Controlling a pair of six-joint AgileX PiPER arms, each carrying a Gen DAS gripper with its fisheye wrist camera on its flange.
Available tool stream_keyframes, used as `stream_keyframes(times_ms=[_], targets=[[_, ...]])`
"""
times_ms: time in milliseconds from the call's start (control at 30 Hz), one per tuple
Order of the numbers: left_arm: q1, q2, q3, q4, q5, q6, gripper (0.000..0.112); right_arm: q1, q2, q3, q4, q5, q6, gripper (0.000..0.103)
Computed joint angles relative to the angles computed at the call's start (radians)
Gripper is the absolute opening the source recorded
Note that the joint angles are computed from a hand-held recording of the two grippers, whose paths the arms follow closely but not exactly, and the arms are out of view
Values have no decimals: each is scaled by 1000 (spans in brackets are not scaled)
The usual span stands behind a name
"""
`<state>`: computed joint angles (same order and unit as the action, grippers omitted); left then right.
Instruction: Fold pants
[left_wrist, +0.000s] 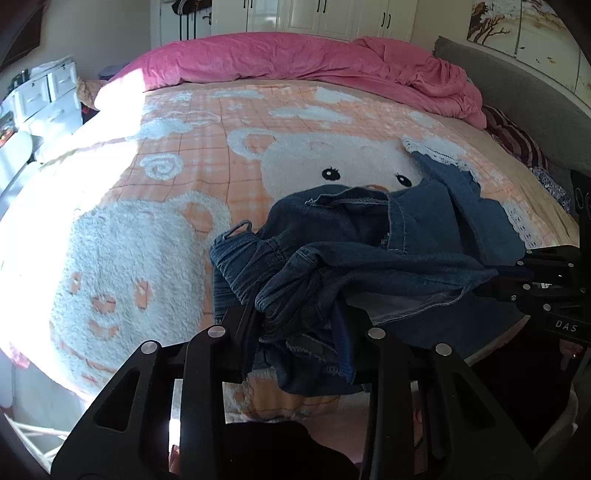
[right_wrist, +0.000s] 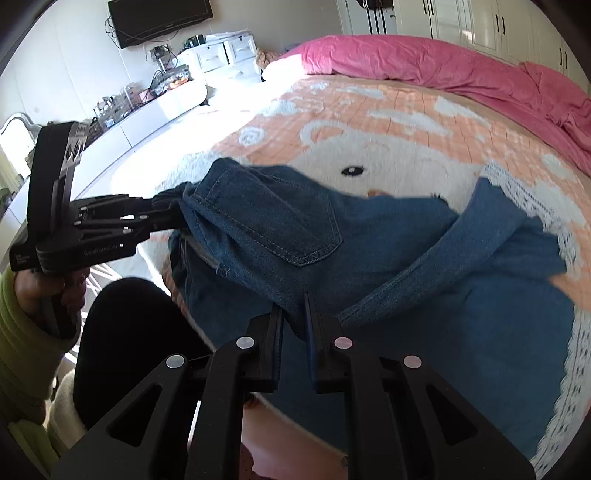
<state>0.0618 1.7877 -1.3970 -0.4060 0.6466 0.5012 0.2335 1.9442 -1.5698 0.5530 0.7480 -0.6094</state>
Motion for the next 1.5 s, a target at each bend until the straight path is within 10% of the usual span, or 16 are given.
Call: stream_keyframes(times_ms=[733, 1033, 1200, 1500], targets=[[105, -152, 118, 70, 49, -40, 52, 55, -8, 111, -6, -20, 3, 13], [-2, -62, -25, -112, 129, 31, 52, 40, -10, 103, 6, 6, 8, 14], [-137, 26, -27, 188, 80, -196, 51, -17, -91, 136, 83, 14, -24, 30], [-104, 36, 43, 120, 47, -120, 51, 9, 28, -41, -84, 42, 164, 40]])
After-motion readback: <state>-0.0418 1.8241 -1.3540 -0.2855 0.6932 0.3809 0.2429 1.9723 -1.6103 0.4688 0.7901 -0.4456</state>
